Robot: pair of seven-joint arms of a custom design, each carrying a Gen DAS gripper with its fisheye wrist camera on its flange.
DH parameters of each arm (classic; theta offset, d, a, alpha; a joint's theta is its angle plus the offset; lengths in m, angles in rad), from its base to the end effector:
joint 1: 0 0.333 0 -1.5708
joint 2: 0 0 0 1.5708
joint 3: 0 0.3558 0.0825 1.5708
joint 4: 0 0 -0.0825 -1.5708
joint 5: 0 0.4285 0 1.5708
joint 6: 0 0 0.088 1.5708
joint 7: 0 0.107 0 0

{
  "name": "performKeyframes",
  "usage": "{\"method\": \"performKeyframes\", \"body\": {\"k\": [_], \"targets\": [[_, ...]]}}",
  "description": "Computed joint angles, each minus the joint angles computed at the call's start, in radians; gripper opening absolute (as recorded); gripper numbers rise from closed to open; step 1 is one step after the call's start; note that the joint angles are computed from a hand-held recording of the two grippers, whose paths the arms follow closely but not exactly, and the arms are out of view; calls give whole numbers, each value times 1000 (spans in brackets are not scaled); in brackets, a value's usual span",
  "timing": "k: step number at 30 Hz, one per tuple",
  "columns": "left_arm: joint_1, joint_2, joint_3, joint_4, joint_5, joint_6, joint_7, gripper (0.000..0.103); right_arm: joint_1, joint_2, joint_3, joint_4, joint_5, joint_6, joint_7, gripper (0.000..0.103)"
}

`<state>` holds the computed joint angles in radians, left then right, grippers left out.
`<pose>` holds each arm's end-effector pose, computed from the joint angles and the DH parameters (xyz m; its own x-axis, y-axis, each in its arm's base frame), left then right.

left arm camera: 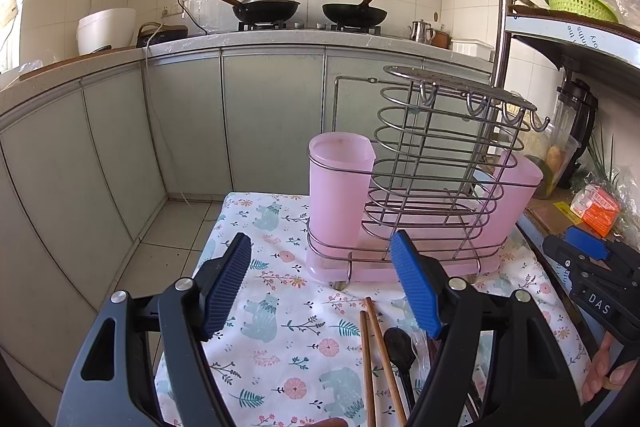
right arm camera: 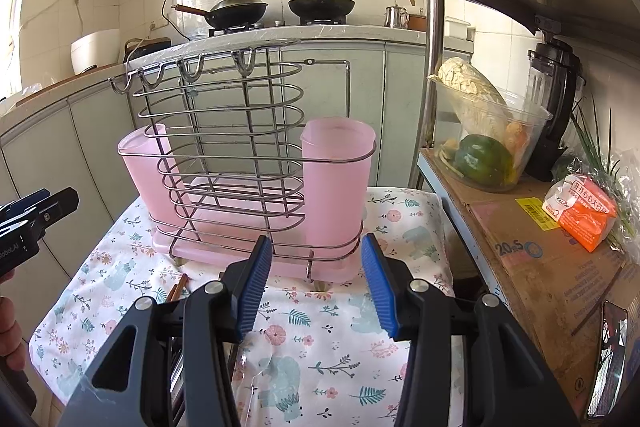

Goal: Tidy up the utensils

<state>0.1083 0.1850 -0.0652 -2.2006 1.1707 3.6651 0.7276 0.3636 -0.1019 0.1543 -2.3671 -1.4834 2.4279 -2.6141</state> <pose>0.5753 -0.0932 0.4133 -0.4802 -0.8765 0.0343 -0.4450 0.2098 -0.8706 0.4656 0.2619 0.3951 -0.3881 -0.9199 -0.0567 -0.4592 0.2464 -0.8535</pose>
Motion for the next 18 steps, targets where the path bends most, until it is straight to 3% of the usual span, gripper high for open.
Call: {"method": "performKeyframes", "body": {"k": [18], "targets": [[1,9,-1,4,-3,0,4,73,3,3,0,2,5,1,-4,46]]}}
